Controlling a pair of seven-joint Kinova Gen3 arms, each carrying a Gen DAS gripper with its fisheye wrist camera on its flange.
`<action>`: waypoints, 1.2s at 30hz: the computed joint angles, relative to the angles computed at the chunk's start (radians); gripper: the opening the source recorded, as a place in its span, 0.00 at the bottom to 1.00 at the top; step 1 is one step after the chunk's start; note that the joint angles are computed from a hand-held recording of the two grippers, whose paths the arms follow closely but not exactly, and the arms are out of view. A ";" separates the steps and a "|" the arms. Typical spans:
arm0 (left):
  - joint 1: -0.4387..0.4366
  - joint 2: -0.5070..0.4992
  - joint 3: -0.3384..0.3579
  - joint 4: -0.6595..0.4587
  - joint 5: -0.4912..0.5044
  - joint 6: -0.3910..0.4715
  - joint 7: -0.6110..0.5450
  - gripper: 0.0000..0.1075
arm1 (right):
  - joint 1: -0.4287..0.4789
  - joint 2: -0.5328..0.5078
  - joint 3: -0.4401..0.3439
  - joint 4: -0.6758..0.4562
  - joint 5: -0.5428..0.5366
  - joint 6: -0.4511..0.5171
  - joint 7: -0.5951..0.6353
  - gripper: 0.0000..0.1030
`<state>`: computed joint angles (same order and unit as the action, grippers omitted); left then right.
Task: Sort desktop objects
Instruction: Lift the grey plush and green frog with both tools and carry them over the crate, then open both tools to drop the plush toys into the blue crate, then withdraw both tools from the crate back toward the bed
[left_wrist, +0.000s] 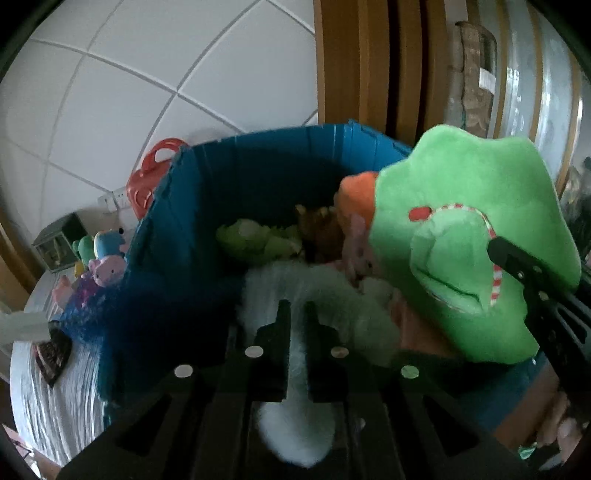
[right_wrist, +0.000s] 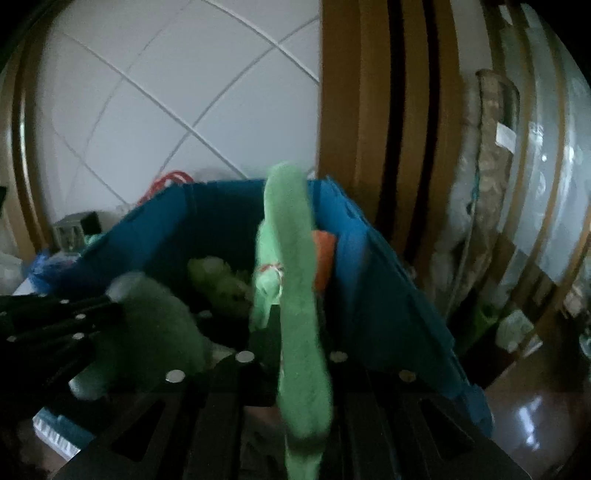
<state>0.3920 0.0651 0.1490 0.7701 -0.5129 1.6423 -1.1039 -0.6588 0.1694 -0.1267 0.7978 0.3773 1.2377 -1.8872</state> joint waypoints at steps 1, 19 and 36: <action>0.001 -0.003 0.002 0.000 0.007 0.006 -0.001 0.21 | -0.003 0.000 0.002 -0.001 0.007 0.010 -0.007 0.39; -0.075 -0.144 0.163 0.168 -0.077 -0.030 0.125 0.79 | 0.083 -0.194 -0.101 0.217 0.037 -0.049 -0.042 1.00; -0.219 -0.343 0.161 0.278 0.087 -0.091 0.073 0.79 | 0.124 -0.261 -0.233 0.274 0.016 -0.070 -0.068 1.00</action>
<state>0.1734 -0.2774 0.3101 1.0482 -0.4264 1.5509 -1.0305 -0.5347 -0.0912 -0.3593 1.0717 0.3932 1.1674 -1.9554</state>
